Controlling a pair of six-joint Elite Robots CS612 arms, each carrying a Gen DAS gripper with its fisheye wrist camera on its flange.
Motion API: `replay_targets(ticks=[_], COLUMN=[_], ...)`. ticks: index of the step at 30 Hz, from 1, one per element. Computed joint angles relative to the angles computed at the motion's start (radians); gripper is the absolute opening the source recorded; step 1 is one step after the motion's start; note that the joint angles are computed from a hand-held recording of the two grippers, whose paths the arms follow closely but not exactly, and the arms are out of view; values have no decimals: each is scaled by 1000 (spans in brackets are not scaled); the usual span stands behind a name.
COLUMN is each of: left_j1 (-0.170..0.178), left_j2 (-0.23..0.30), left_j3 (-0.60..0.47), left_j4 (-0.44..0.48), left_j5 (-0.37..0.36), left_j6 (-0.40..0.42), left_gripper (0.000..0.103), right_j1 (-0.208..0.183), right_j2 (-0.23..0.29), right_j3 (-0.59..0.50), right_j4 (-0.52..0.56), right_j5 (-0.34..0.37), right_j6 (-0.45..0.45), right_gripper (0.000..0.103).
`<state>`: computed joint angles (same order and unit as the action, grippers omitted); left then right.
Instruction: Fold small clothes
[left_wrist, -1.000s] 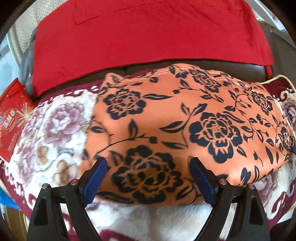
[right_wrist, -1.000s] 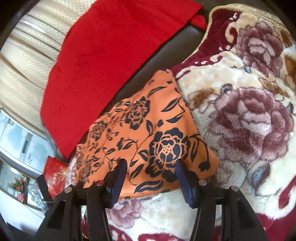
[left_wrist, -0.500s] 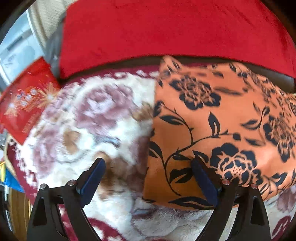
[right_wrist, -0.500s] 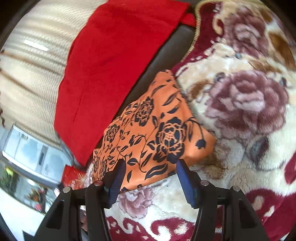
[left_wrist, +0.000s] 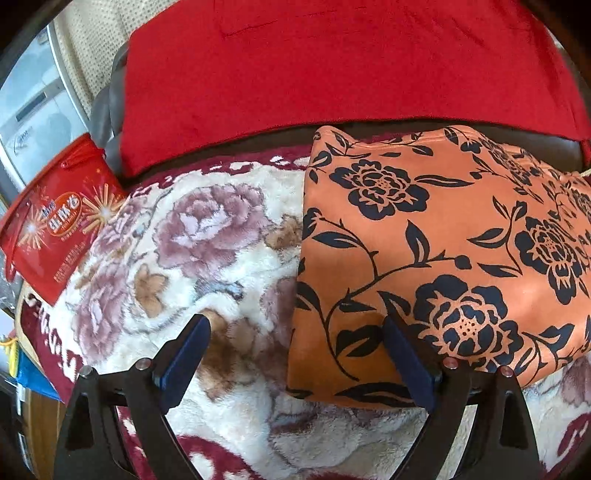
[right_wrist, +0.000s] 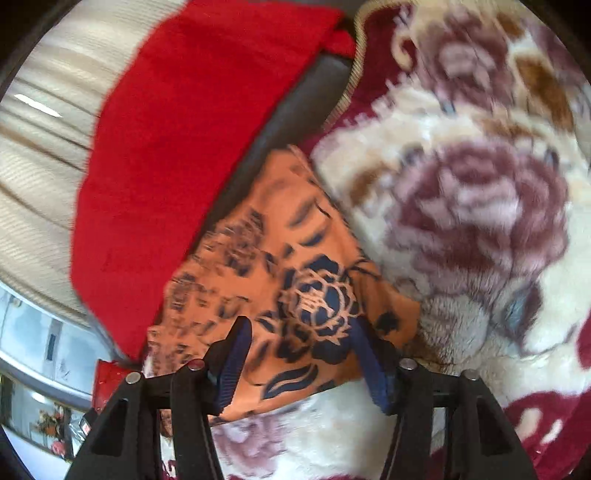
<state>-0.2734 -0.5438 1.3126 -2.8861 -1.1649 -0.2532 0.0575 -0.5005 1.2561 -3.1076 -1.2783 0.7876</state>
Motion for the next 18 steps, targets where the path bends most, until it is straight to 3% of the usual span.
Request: replay_targets(ticks=[3,6,9,13,18], left_j1=[-2,-1,-5,-8,-14], left_j2=[-12,-23,-30,-33,-31], left_j3=[29,54,70,76,70], left_j4=[-81,-156,-227,-269,-278], left_j5=[12,10,29,32,35], left_j6=[21,26,30,30,23], left_gripper=[94,94,94,94,94], right_j1=[4,-2,5,9,7], right_j2=[-9,-10,-15,-9,-7], right_j3=[12,22,28,35,43], right_j4=[-45,-85,-79,-60,-69], right_j5=[6,106,132,194,193], right_j6=[-34,-42,-91,-91,-76], right_gripper=[60,61,61,61,61])
